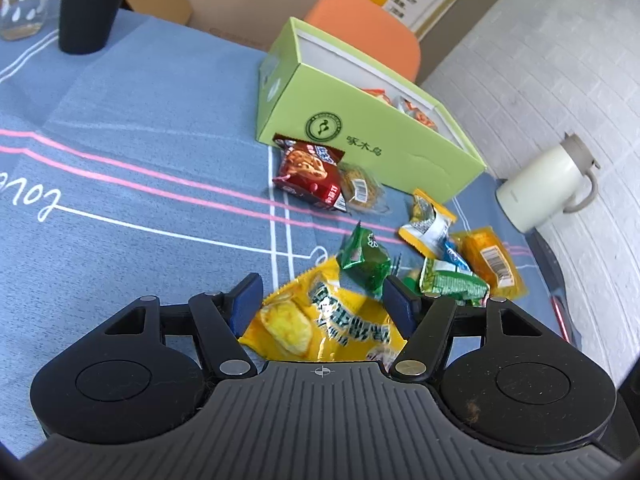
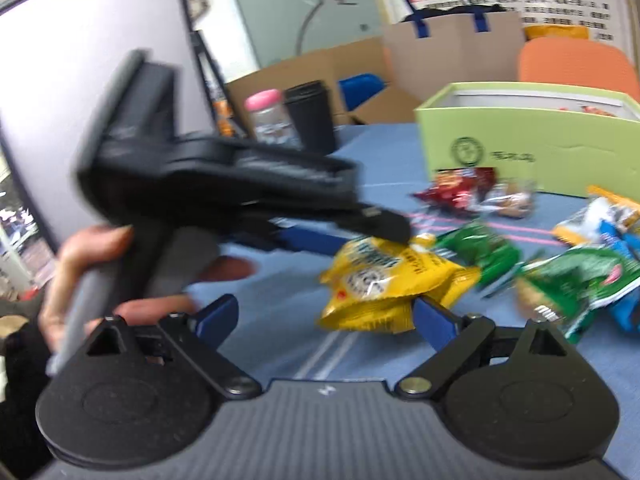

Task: Organize snacks
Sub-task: 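Grasp the yellow chip bag with the left gripper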

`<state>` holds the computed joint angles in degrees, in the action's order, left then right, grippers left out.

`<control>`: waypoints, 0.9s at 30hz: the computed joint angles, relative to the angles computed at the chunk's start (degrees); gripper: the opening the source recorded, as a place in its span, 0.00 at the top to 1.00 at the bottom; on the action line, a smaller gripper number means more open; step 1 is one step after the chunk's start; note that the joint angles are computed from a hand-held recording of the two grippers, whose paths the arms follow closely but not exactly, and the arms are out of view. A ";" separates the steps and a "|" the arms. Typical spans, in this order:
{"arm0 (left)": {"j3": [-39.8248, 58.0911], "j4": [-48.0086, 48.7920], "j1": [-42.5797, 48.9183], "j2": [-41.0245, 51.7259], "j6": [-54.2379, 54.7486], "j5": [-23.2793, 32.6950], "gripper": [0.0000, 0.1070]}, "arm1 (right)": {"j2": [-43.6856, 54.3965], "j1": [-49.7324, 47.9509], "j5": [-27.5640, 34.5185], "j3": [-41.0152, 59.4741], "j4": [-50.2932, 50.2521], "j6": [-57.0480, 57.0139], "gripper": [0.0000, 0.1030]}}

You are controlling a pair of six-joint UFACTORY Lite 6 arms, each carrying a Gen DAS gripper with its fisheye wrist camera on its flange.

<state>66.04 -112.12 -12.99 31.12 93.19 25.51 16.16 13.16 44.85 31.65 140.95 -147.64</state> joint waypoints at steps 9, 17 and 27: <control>-10.80 -5.27 5.08 -8.37 2.36 2.42 0.48 | -2.38 0.89 -6.39 2.60 8.25 -9.87 0.10; -14.58 -6.40 6.55 -8.50 2.05 4.82 0.51 | 5.80 3.31 -7.69 8.39 6.21 -7.61 0.10; -8.41 -1.00 4.63 -4.01 -3.99 8.06 0.44 | 4.87 3.12 -7.87 7.27 9.23 -8.90 0.10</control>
